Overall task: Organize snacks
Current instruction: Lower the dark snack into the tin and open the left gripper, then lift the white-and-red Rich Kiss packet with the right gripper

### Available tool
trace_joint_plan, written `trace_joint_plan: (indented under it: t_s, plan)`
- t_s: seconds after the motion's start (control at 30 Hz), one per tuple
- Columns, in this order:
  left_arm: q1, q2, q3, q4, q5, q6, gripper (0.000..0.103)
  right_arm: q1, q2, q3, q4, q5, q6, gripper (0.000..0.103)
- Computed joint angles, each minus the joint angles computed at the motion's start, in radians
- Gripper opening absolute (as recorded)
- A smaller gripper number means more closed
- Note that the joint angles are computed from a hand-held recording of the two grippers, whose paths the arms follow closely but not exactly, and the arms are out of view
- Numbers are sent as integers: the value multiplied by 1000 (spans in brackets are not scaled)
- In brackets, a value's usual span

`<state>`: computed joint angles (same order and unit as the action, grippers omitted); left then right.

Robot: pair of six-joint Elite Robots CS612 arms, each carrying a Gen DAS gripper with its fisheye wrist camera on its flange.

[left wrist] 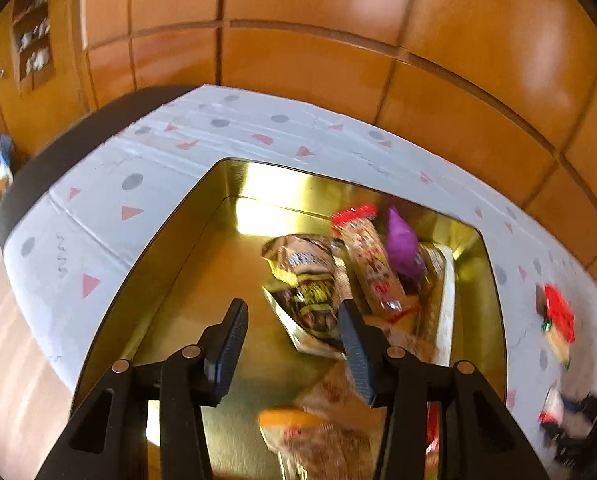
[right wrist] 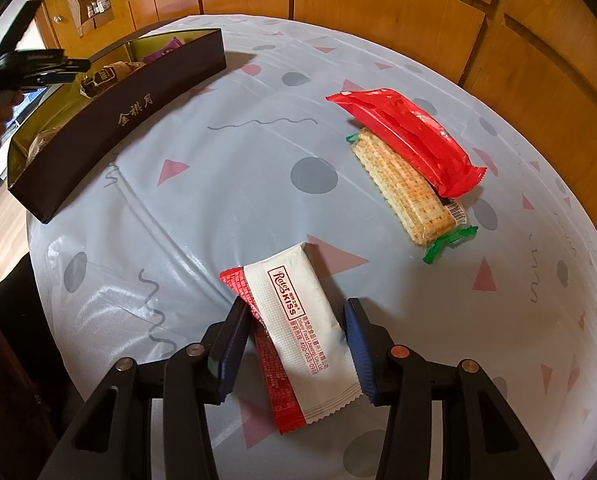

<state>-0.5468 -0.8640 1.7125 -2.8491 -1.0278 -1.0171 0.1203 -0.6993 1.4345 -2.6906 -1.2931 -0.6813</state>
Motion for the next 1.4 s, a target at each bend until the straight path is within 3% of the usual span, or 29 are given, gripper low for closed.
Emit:
trace_joint_plan:
  t_s: [0.23,0.67,0.97,1.1,1.4]
  plan:
    - [-38,-10,19,-26,28,20,47,0,0,3,-6,-1,11,48]
    - [-62,-10,33,-43,36,48,47,17,-3,1,-6,-65,91,47]
    - [-68,-11,49,-52,37,53,47,24,-14,30,-57,-93,236,40]
    - [-69,-10,50,-52,36,48,47,24,-17,30,-41,-60,295,39]
    - [-69,-11,54,-58,44,48,47,33,-15,34,-63,-75,315,39]
